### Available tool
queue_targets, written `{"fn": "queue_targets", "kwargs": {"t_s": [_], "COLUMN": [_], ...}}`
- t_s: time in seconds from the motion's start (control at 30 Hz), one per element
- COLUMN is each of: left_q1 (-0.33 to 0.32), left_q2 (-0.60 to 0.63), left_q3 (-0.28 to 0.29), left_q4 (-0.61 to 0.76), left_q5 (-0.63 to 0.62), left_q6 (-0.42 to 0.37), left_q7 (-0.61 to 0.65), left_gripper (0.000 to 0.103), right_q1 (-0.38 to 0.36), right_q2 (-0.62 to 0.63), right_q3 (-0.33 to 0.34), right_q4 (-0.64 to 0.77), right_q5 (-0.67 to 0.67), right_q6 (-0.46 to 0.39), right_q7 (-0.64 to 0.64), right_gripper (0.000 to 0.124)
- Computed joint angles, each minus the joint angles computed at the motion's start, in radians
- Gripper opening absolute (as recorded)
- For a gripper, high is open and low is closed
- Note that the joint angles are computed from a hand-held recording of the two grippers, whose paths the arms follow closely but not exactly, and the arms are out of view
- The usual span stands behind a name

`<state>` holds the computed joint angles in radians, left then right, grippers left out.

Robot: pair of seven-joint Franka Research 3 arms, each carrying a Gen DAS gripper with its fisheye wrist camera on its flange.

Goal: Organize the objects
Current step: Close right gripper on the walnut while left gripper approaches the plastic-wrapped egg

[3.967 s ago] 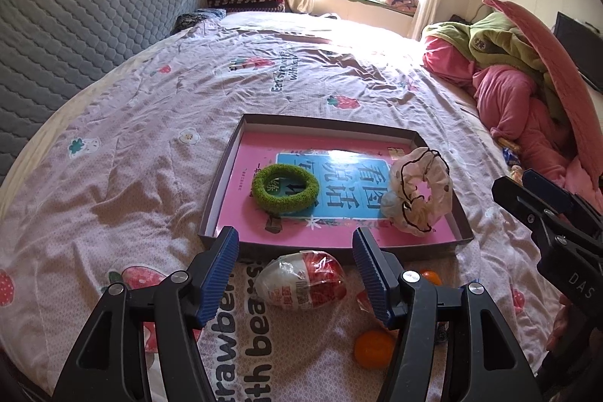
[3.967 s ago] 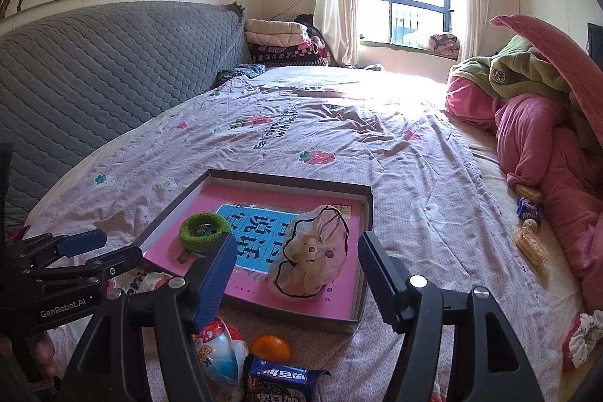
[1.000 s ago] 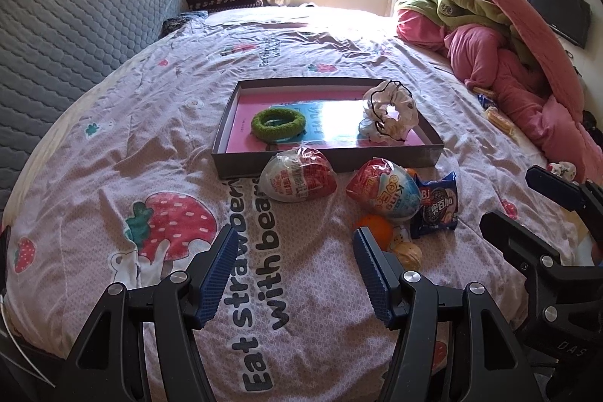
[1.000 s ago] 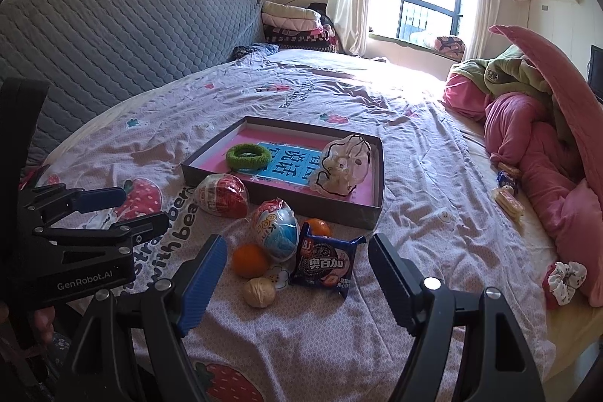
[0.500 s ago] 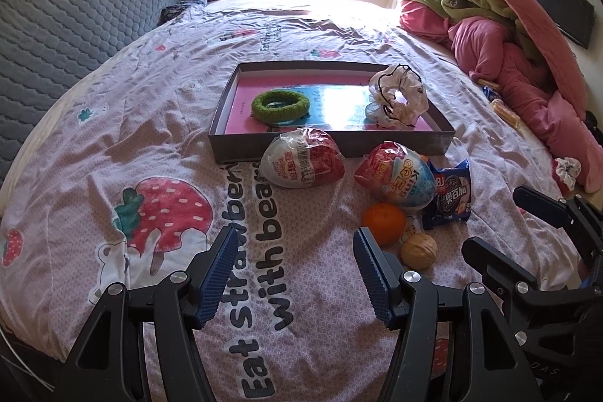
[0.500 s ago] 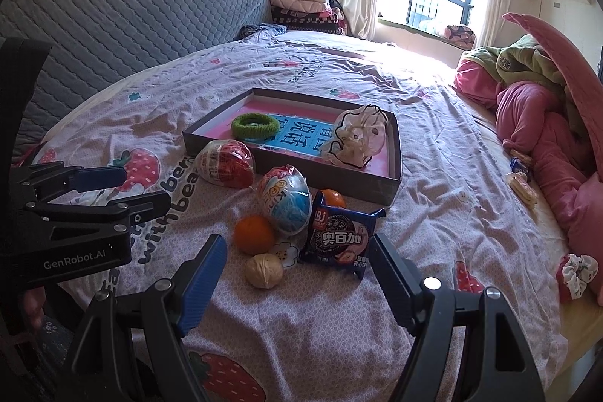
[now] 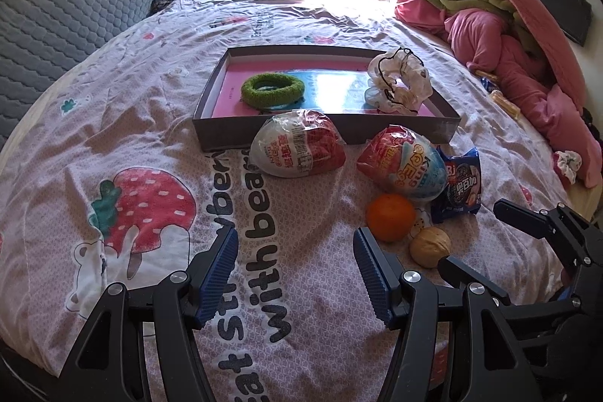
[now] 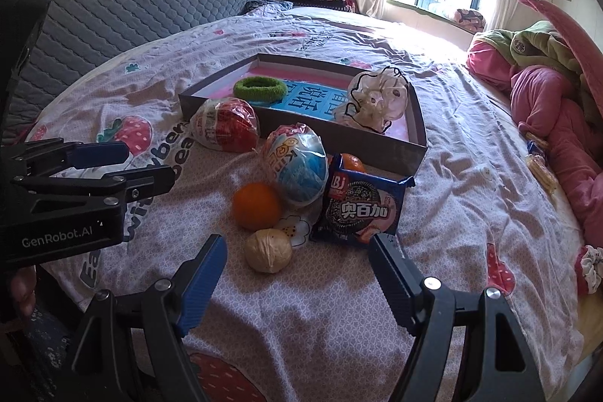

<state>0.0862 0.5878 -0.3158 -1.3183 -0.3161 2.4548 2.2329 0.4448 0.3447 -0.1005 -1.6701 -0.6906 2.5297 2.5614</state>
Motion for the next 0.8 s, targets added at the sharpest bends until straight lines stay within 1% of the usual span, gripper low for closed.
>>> {"fn": "queue_targets", "kwargs": {"t_s": [0.43,0.6,0.8], "left_q1": [-0.012,-0.021,-0.029], "left_q2": [0.030,0.056,0.101], "left_q3": [0.008,0.016,0.013], "left_q4": [0.027,0.062,0.128], "left_q5": [0.032,0.050,0.067], "left_q6": [-0.019,-0.026,-0.035], "left_q7": [-0.023,-0.046,-0.062], "left_gripper": [0.065,0.065,0.065], "right_q1": [-0.001,0.002,0.007], "right_q2": [0.026,0.032,0.035], "right_q3": [-0.002,-0.008,-0.016], "right_q4": [0.012,0.015,0.015], "right_q5": [0.053,0.057,0.054], "right_q6": [0.003,0.011,0.018], "right_q7": [-0.035,-0.033,-0.019], "right_gripper": [0.077,0.077,0.077]}}
